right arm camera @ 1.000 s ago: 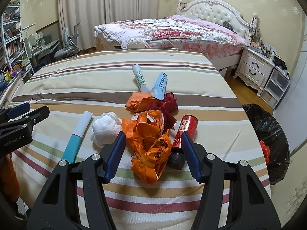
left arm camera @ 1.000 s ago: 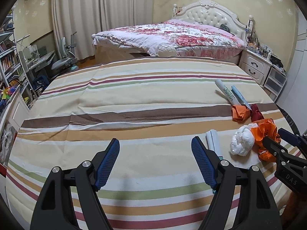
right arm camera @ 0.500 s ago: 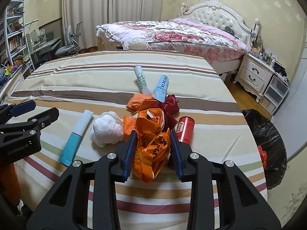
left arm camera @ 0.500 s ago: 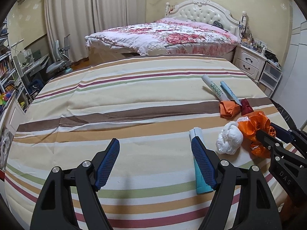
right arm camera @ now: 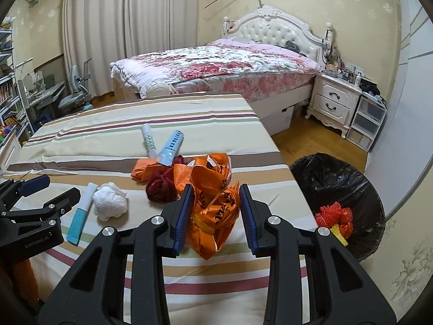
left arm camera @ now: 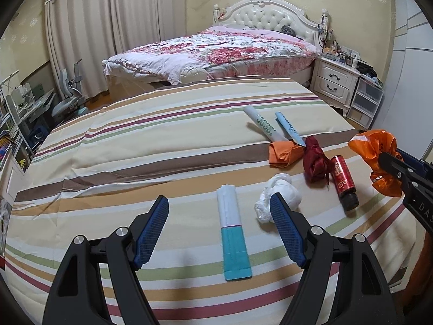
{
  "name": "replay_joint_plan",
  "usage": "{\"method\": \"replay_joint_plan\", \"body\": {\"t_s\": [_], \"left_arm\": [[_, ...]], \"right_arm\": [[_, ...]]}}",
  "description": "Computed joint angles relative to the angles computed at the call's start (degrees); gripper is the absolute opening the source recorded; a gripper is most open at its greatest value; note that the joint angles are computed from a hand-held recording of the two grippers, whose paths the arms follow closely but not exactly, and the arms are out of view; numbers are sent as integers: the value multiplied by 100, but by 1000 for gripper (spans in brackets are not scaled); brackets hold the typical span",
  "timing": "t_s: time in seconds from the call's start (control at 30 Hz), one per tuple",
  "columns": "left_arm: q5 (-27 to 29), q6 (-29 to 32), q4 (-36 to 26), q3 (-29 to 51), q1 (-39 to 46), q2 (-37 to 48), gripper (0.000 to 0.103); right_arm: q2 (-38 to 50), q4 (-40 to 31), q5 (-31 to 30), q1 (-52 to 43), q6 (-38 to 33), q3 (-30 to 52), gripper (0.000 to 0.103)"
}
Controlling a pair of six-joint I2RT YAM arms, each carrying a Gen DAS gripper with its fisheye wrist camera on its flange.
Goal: Collect trash
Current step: 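Grasp the white tissue with the left tool while the right tool holds the orange bag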
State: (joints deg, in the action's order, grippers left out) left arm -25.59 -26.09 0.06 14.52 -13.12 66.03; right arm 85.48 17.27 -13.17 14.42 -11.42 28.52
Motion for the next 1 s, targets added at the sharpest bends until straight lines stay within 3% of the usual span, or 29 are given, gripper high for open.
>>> {"method": "replay_joint_plan", "body": {"t_s": [0.43, 0.6, 0.77, 0.87, 1.0], "left_arm": [[59, -25, 636, 504, -378, 1332, 73], [136, -19, 776, 582, -450, 1707, 57], [117, 79, 927, 515, -650, 1670, 30], [81, 75, 956, 507, -716, 1676, 28], [175, 47, 1053, 422, -653, 1594, 27]], "right_arm": [[1155, 455, -247, -795, -153, 220, 34], [1211, 629, -242, -781, -221, 168, 34], [1276, 672, -338, -816, -248, 167, 38], [1364, 667, -359, -825, -242, 199, 47], [1498, 608, -444, -875, -225, 270, 47]]}}
